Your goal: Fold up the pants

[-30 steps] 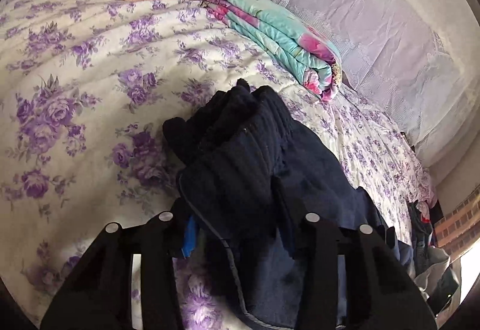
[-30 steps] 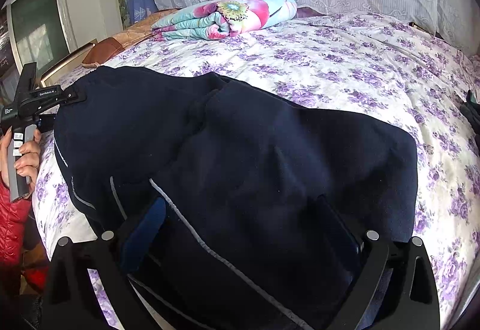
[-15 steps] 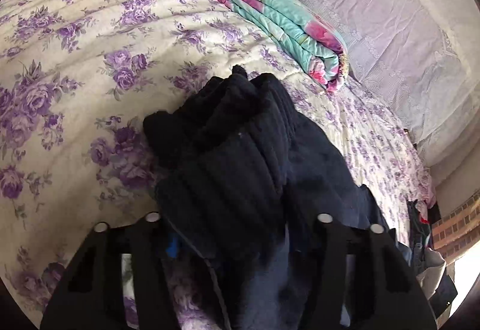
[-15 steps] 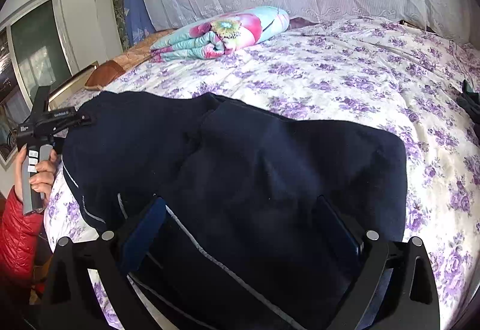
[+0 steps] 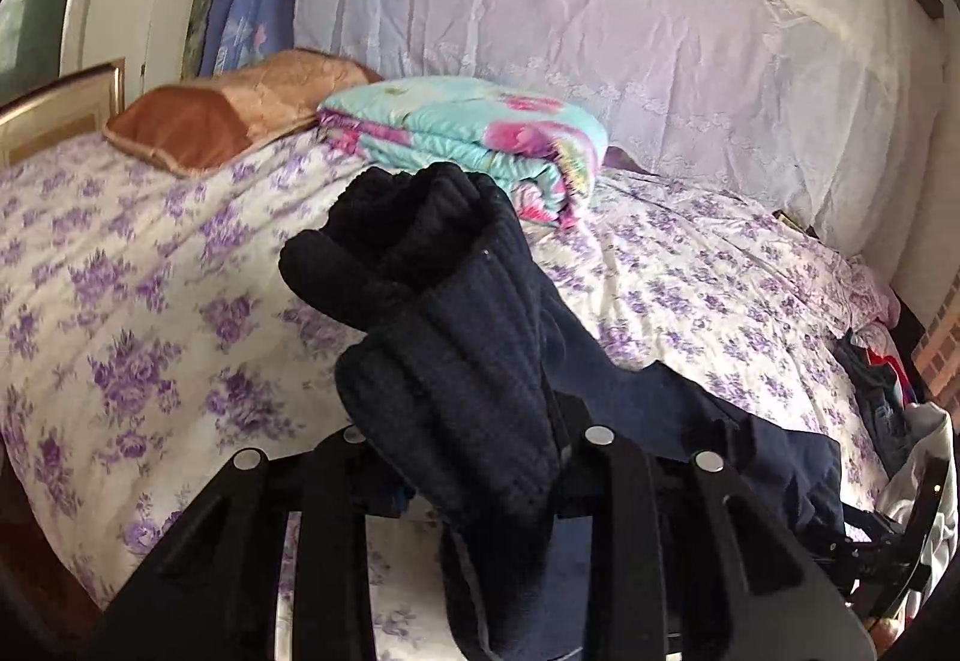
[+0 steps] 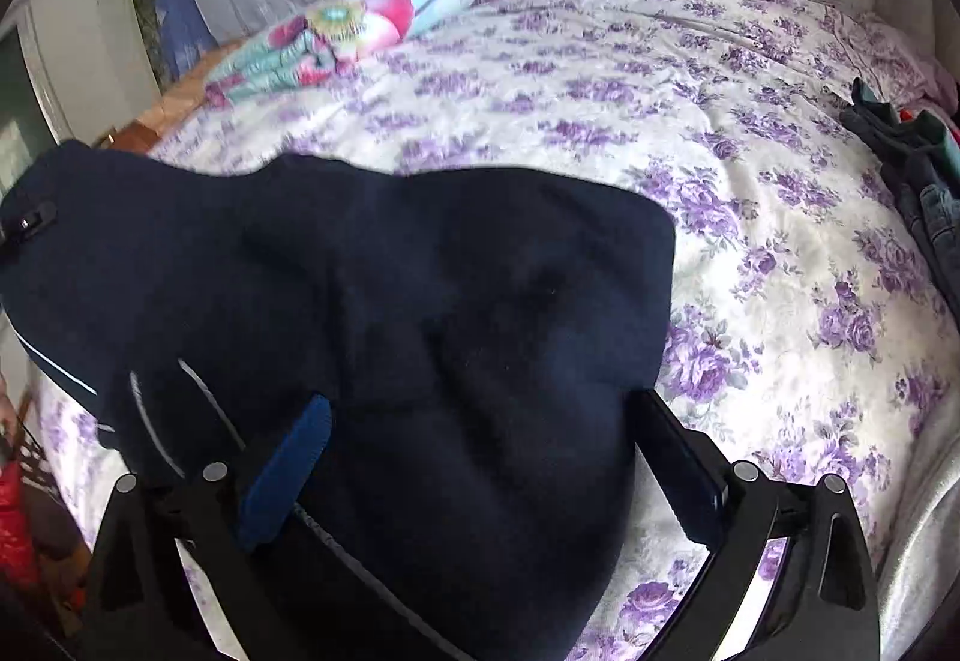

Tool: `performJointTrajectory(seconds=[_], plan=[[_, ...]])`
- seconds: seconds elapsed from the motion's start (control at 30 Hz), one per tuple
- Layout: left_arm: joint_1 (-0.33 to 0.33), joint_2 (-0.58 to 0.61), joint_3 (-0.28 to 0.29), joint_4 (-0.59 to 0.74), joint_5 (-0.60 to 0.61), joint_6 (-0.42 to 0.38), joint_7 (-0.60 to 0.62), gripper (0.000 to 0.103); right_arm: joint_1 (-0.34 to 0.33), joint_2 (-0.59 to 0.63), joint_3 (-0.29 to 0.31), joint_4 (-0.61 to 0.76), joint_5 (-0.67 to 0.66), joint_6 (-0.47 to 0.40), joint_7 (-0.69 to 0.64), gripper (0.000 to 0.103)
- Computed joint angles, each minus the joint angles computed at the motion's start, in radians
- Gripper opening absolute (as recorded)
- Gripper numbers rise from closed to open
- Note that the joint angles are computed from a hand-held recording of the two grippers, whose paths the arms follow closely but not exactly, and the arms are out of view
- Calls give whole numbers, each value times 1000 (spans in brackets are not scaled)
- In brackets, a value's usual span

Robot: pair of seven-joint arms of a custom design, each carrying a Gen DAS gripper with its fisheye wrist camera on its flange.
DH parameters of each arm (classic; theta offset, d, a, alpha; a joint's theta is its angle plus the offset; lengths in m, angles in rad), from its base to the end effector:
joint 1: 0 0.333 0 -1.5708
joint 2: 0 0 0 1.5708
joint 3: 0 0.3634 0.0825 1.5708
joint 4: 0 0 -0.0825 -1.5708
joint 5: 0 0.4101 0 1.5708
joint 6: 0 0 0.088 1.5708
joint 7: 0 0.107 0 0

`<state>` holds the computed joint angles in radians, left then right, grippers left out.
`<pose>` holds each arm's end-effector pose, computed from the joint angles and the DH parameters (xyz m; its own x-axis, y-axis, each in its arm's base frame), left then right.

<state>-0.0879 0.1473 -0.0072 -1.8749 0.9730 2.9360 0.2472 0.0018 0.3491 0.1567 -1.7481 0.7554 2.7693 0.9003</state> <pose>0.6581 -0.1159 0.5548 0.2340 -0.9485 0.2133 -0.4844 -0.3040 -0.8203 0.7243 0.0714 0.4736 0.2784 -0.9233 -0.2645 -0.7292 -0.0240 -0.6838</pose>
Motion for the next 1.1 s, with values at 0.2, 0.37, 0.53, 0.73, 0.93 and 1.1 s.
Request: performJointTrajectory(seconds=[0.2, 0.37, 0.53, 0.73, 0.93, 1.1], plan=[[-112, 58, -61, 177, 146, -164, 115, 29, -128, -17, 29, -21, 376, -104, -95, 100], [-262, 235, -101, 373, 211, -213, 342, 29, -155, -23, 14, -28, 649, -155, -252, 99], [-379, 432, -108, 544, 81, -466, 634, 73, -130, -23, -34, -30, 757, -191, -324, 99], [-357, 289, -39, 347, 29, -277, 528, 96, -86, -22, -84, -28, 767, -194, -344, 99], [-367, 225, -11, 261, 55, -132, 475, 97, -82, -36, -99, -46, 862, -201, -415, 99], [-291, 163, -30, 210, -44, -19, 418, 98, -51, -56, -101, -51, 821, -142, -434, 99]])
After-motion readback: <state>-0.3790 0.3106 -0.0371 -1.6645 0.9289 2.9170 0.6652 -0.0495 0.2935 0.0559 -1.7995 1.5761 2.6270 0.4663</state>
